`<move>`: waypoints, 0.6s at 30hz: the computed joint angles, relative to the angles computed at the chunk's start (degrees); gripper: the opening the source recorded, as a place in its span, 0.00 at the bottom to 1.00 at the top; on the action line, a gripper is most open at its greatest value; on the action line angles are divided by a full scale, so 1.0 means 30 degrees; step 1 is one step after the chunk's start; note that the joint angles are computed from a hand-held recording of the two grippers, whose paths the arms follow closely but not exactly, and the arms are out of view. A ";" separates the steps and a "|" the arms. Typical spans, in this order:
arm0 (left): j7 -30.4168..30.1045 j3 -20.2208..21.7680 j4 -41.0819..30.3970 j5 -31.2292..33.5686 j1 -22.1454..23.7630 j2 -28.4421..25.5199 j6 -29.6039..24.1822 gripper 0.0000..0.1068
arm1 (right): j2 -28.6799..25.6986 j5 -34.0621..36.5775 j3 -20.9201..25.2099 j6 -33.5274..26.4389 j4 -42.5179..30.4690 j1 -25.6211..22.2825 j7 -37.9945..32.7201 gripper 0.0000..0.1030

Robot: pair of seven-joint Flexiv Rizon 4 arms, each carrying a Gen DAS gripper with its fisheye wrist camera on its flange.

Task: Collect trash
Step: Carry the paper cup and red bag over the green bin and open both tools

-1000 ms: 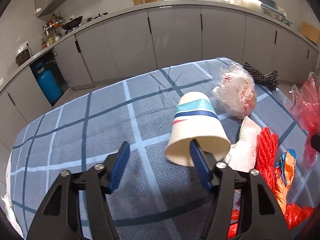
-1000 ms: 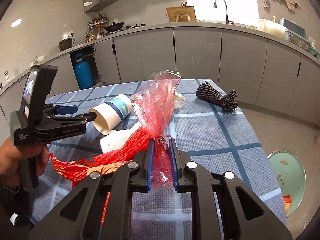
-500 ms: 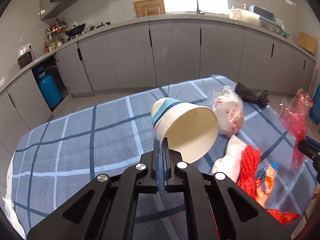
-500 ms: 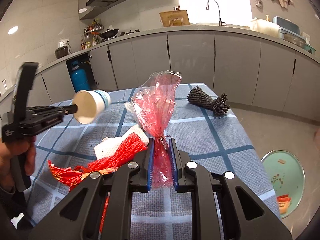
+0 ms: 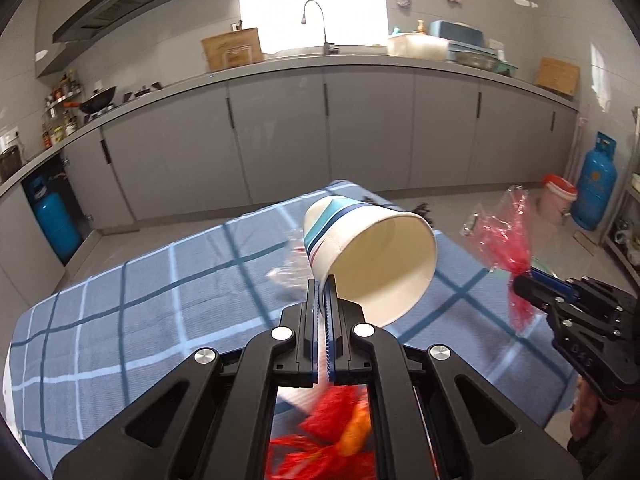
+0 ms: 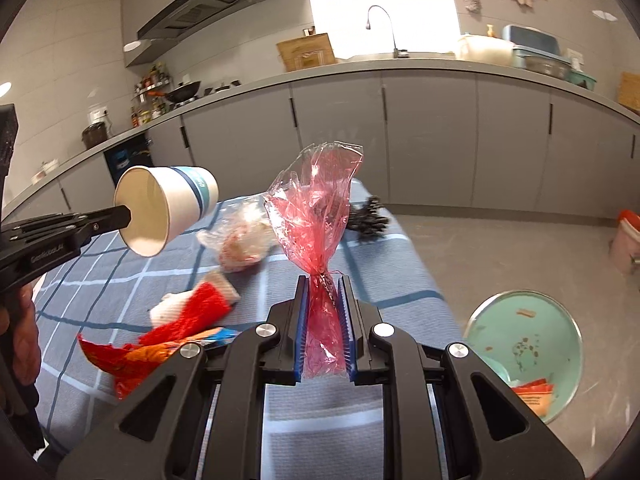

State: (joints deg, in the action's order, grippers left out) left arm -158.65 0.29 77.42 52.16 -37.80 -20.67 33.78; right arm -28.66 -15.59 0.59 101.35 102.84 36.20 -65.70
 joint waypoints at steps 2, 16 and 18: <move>0.0511 -0.0218 -0.0656 -0.0240 0.0127 -0.0564 0.0449 0.04 | 0.0112 0.0216 -0.0448 0.0127 0.0196 0.0114 0.0093 0.16; 0.5601 0.0215 -0.7651 -0.3683 -0.0528 -0.6393 0.2595 0.04 | 0.0145 0.1757 -0.2955 0.0246 0.1141 -0.0482 0.0538 0.16; 0.6186 0.0419 -0.8647 -0.4177 -0.0659 -0.7188 0.2742 0.04 | -0.0043 0.1779 -0.2847 0.0090 0.1110 -0.0967 0.0594 0.16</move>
